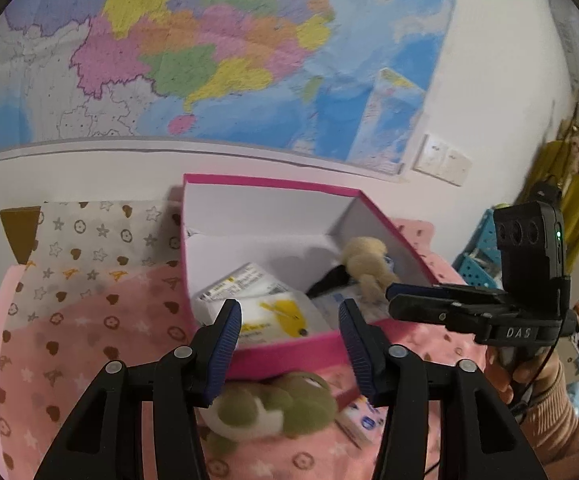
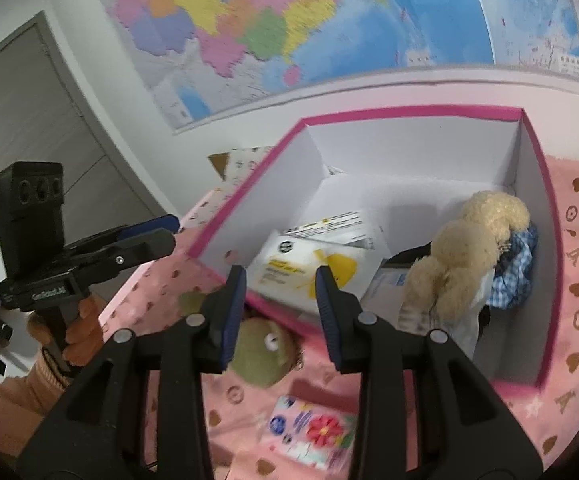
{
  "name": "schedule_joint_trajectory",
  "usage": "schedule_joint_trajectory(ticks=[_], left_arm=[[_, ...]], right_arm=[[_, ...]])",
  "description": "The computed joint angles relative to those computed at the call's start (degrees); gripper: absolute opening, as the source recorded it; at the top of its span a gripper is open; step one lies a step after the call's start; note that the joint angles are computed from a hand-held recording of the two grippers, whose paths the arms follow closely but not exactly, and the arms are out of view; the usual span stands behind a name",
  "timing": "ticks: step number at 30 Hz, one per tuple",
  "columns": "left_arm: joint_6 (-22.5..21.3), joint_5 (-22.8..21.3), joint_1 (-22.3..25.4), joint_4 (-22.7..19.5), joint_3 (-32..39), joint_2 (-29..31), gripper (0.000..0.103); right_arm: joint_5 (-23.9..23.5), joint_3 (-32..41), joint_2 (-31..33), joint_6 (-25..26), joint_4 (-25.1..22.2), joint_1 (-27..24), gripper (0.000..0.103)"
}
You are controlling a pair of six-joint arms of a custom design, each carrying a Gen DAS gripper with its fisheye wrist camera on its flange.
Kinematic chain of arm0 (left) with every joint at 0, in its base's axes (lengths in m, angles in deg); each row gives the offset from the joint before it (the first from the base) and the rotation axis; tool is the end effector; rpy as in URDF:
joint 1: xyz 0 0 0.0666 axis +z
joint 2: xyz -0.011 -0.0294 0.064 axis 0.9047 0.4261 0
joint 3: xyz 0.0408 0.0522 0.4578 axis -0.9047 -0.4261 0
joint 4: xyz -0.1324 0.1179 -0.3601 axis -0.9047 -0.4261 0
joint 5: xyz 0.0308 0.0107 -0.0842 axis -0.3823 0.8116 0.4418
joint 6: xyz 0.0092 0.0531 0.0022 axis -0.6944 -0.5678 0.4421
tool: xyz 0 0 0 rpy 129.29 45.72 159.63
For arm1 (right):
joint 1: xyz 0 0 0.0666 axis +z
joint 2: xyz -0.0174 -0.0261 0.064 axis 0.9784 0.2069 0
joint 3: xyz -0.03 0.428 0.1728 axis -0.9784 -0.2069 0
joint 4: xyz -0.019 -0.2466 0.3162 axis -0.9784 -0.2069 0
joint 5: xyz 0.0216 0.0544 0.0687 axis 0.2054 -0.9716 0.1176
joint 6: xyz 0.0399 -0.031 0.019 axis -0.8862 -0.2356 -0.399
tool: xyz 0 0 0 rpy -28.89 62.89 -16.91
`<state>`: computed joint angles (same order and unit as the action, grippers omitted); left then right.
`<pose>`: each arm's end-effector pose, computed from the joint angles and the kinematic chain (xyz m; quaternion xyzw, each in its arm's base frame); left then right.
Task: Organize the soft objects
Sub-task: 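Lower the wet wipes pack into the pink box and open the right gripper, then move the right gripper to the gold tissue pack and grasp it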
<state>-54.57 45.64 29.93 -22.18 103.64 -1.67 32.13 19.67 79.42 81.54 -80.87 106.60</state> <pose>0.3823 -0.2556 0.4657 -0.0085 0.8740 -0.1491 0.4625 0.5010 0.2947 0.4625 -0.3144 0.8293 0.3593 0.2903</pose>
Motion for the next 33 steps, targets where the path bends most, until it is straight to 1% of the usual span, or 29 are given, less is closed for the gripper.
schedule_joint_trajectory(ticks=[7, 9, 11, 13, 16, 18, 21, 26, 30, 33], left_arm=[[0.2, 0.7, -4.1, 0.1, -3.8, -2.6, 0.054], [0.3, 1.1, -5.4, -0.5, -4.6, -3.0, 0.054], [1.1, 1.2, -6.6, -1.3, -5.4, -3.0, 0.054], [2.9, 2.6, -7.3, -1.1, -6.7, -3.1, 0.054], [6.2, 3.5, -8.3, -1.1, -8.6, -3.3, 0.054], [8.7, 5.6, -8.6, -0.9, -9.8, -3.2, 0.054], [11.1, 6.3, -9.8, -1.8, -10.7, -2.8, 0.054], [15.0, 7.7, -11.7, -1.8, -12.4, -2.4, 0.054], [17.8, 8.7, -12.8, -1.7, -13.8, -2.5, 0.054], [18.6, 8.3, -13.5, -2.0, -14.2, -2.7, 0.054]], right_arm=[[-3.1, -5.9, -5.9, 3.2, 0.5, -0.7, 0.043], [-4.2, -7.7, -7.5, 4.4, -0.2, -0.8, 0.043], [-4.3, -9.4, -8.7, 5.6, -0.9, -0.9, 0.043], [-4.2, -10.9, -9.5, 6.7, -2.3, -0.7, 0.043], [-2.7, -12.9, -10.2, 8.1, -4.2, 0.0, 0.043], [-1.8, -14.4, -10.4, 8.5, -5.0, 0.5, 0.043], [-3.0, -15.4, -10.1, 9.0, -6.2, 1.0, 0.043], [-3.9, -16.5, -9.3, 10.7, -8.3, 2.5, 0.043], [-4.6, -17.4, -8.3, 11.0, -9.4, 3.8, 0.043], [-4.8, -17.8, -7.6, 11.5, -10.5, 4.4, 0.043]])
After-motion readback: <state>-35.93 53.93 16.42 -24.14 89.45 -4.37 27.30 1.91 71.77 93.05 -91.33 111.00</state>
